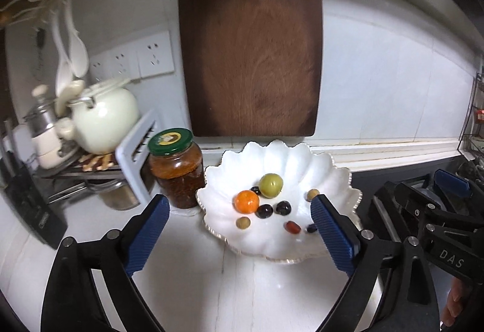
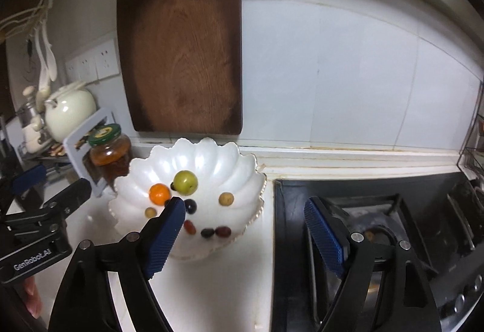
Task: Organize fruits
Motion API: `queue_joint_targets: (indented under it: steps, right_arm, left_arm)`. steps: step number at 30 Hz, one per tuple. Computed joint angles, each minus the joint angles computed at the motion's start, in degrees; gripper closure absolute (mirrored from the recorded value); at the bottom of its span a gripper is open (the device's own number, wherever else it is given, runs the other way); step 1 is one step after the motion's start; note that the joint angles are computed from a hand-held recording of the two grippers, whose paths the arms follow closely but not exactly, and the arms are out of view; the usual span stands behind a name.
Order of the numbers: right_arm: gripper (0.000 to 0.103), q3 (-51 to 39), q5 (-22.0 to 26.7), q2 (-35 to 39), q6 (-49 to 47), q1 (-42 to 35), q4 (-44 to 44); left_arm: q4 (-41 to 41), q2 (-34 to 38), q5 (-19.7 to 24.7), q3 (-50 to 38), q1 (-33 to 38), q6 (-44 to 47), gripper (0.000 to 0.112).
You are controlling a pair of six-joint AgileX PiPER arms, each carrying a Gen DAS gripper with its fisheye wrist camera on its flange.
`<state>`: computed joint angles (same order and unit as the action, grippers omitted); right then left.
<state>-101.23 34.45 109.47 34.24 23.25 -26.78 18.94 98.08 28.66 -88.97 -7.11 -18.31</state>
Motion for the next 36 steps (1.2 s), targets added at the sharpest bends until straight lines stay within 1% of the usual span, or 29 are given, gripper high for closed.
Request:
queue_joint_targets:
  steps: [2, 4, 7, 10, 11, 13, 15, 18, 22, 24, 26, 30, 32, 34, 36]
  right_arm:
    - [0.021, 6.3, -2.2, -4.6, 3.6, 0.6, -3.6]
    - [0.021, 10.7, -3.9, -7.7, 6.0, 1.1, -6.2]
    - [0.021, 17.9, -6.1, -13.3, 10.2, 2.3, -10.7]
    - [0.021, 24.8, -7.4, -18.7, 16.7, 3.8, -16.9]
    - [0.021, 27.4, -7.4, -20.8, 19.6, 4.6, -19.8]
    - [0.021, 30.7, -7.2, -23.8, 22.3, 5.6, -22.4]
    - [0.016, 34.3, -6.9, -27.1, 24.7, 6.8, -24.7]
    - [0.016, 38.6, -5.4, -31.7, 29.2, 9.1, -28.9]
    - [0.015, 42.9, -2.2, -37.0, 32.4, 12.6, -31.7]
    - [0.015, 45.0, 0.6, -39.7, 34.3, 15.2, -33.7]
    - [0.013, 47.1, 3.3, -42.5, 35.8, 18.0, -35.0]
    - [0.012, 49.5, 8.0, -46.9, 36.5, 22.6, -35.6]
    - [0.012, 50.6, 10.9, -49.0, 36.9, 25.4, -35.9]
    - [0.012, 51.4, 13.7, -50.9, 37.3, 28.1, -36.2]
    - [0.012, 52.2, 16.1, -52.7, 38.0, 30.6, -36.4]
  left_arm:
    - [3.9, -3.6, -1.5, 4.5, -1.1, -4.4, 0.012]
    - [8.8, -7.6, -2.5, 9.4, -2.6, -9.9, 0.011]
    - [13.5, -12.7, -2.7, 15.0, -4.7, -15.7, 0.011]
    - [20.2, -17.9, -2.0, 20.6, -7.2, -23.2, 0.010]
    - [22.5, -19.3, -1.4, 22.2, -8.1, -25.7, 0.010]
    - [26.6, -23.1, -0.1, 25.7, -10.4, -30.4, 0.010]
    - [29.9, -26.6, 1.5, 28.7, -13.0, -34.5, 0.010]
    - [33.6, -30.6, 5.3, 31.6, -17.1, -39.5, 0.010]
    - [35.3, -35.7, 10.3, 34.7, -22.5, -42.5, 0.010]
    - [37.5, -38.2, 14.0, 36.2, -26.4, -45.4, 0.010]
    - [38.2, -39.7, 16.7, 36.8, -29.3, -46.5, 0.010]
    - [40.3, -42.7, 24.5, 37.8, -37.4, -49.5, 0.010]
    - [41.6, -43.9, 29.2, 38.0, -42.2, -51.3, 0.009]
    - [43.4, -45.1, 34.5, 38.1, -47.8, -53.3, 0.009]
    - [45.7, -45.9, 40.7, 38.2, -54.2, -55.1, 0.009]
